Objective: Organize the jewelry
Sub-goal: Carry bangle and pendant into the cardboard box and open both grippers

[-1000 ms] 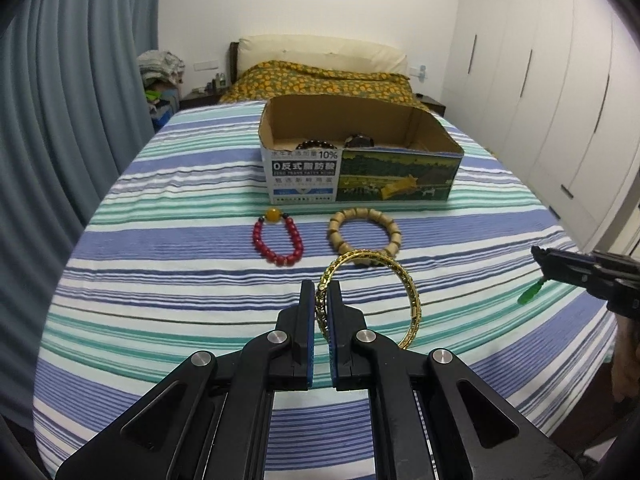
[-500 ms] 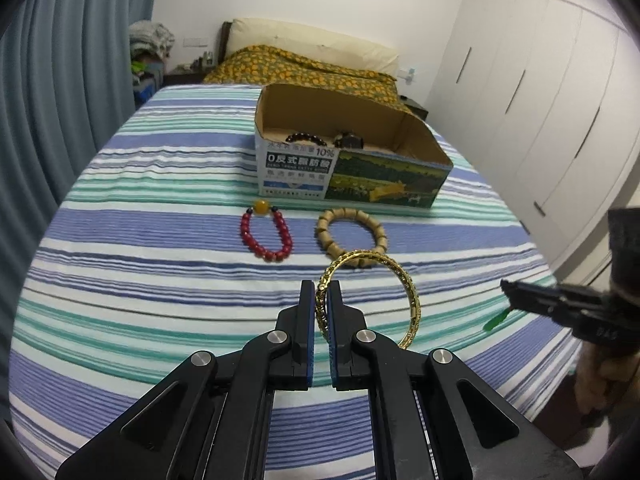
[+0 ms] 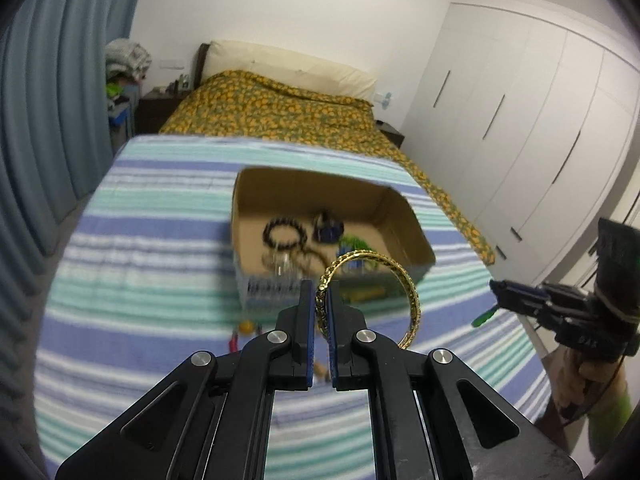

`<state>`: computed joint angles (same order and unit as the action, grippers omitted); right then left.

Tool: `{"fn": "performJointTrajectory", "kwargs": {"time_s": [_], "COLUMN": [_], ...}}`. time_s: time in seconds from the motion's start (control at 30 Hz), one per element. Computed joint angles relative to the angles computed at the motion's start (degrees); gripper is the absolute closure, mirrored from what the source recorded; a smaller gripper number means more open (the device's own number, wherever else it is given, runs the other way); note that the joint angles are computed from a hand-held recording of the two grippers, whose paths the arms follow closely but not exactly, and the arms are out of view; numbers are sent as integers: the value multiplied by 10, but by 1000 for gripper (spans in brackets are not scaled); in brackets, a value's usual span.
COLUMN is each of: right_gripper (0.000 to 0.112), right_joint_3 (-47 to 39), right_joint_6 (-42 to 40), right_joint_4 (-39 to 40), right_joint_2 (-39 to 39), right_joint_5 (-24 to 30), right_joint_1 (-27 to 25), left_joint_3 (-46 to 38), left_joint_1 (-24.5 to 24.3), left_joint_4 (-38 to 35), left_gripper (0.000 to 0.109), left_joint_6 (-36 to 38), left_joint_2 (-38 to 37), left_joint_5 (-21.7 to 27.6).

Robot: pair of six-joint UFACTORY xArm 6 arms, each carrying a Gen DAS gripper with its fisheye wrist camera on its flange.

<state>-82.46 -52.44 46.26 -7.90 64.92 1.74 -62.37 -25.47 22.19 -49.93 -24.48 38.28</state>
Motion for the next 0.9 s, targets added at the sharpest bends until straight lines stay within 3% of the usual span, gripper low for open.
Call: {"fn": "performJointTrajectory", "kwargs": {"time_s": [0.27, 0.4, 0.7, 0.73, 0.77, 0.8, 0.83, 0.9], "right_gripper": [97, 97, 94, 80, 66, 36, 30, 30], "right_joint_3": [-227, -334, -468, -474, -487, -477, -446, -407], "right_joint_6": [96, 147, 239, 246, 254, 259, 258, 246], "right_joint_4": [-69, -104, -129, -131, -129, -133, -142, -157], "right_joint_2": [185, 275, 412, 422, 435, 432, 415, 391], "right_joint_5": [-17, 12, 75, 80, 86, 77, 52, 17], "right_joint_1": [51, 66, 73, 73, 73, 73, 76, 79], "left_joint_3": [-176, -227, -238, -236, -232, -230, -222, -196], "left_joint_1": [48, 62, 79, 79, 79, 78, 75, 66], "left_joint_4": [-69, -90, -107, -108, -108, -99, -74, -12], "left_gripper": [105, 105, 102, 92, 62, 44, 20, 16], "left_joint_6": [106, 121, 117, 116, 112, 102, 83, 39], "left_joint_2": [179, 245, 306, 306, 306, 304, 298, 273], "left_joint_5": [28, 41, 43, 43, 46, 51, 51, 46]}}
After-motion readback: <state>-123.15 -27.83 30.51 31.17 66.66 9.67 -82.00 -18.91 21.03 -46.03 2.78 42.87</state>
